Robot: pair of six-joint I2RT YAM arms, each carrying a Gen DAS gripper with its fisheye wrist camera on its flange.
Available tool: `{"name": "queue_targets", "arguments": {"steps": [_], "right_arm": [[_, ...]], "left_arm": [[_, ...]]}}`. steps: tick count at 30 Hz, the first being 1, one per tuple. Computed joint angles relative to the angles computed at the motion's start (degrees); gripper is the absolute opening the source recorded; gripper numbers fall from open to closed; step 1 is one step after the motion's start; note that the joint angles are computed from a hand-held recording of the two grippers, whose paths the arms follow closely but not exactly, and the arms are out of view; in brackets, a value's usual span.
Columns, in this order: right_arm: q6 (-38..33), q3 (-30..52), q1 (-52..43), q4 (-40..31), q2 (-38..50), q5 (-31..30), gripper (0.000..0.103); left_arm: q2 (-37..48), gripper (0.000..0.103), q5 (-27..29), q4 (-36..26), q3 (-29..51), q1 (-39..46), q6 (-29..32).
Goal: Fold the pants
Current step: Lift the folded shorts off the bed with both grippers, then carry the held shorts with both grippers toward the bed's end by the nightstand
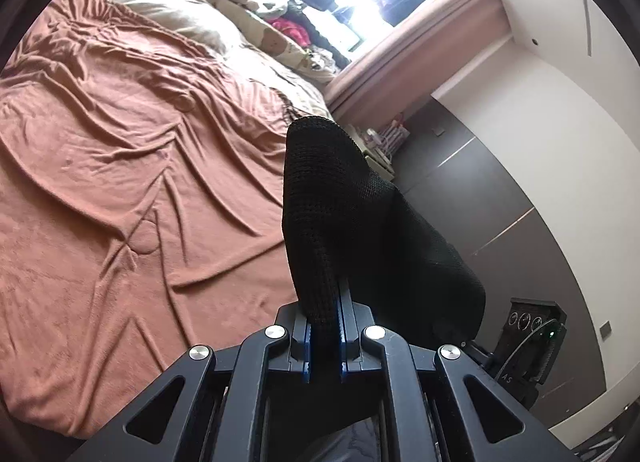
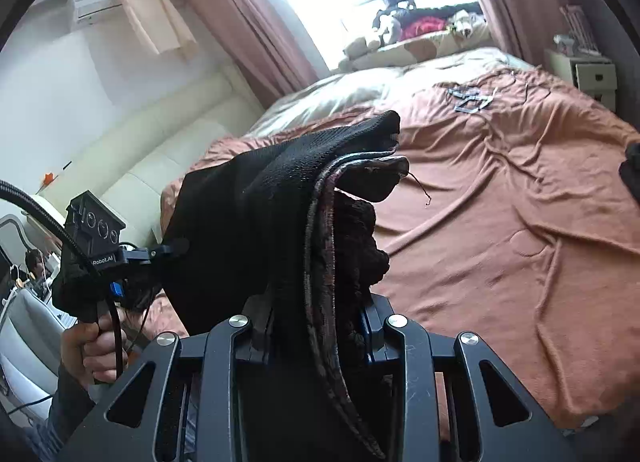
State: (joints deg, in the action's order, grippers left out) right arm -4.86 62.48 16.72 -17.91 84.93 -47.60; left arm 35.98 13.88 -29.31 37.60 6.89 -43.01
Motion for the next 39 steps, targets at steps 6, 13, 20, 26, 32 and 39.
{"name": "queue_targets", "arguments": {"steps": [6, 13, 20, 26, 32, 39], "right_arm": [[-3.1, -2.39, -3.91, -3.27, -4.92, -2.75, 0.028], [-6.78, -3.39, -8.72, -5.65, -6.79, -6.18, 0.028], [-14.5, -1.25, -15.54, -12.71, -6.69, -10.89, 0.028], [-22.28, 2.06, -22.73, -20.58, -5.37, -14.17, 0.028], [-30.37, 6.81, -30.05, -30.42, -4.17, -16.57, 0.028], [-34.1, 11.66, -34.57, -35.09, -2.55, -17.68, 0.028]], "left_arm": [[-1.11, 0.01, -7.9, -0.66, 1.51, -9.63, -3.29], [0.43, 0.01, -17.31, -0.57, 3.71, -21.21, -6.15], [5.17, 0.01, -24.81, 1.51, 6.64, -30.92, -8.03], [12.79, 0.01, -27.62, 5.69, 10.14, -36.44, -8.08], [21.33, 0.01, -27.83, 9.4, 15.6, -39.91, -6.89], [32.94, 0.01, -26.21, 12.31, 25.01, -41.85, -4.39]]}}
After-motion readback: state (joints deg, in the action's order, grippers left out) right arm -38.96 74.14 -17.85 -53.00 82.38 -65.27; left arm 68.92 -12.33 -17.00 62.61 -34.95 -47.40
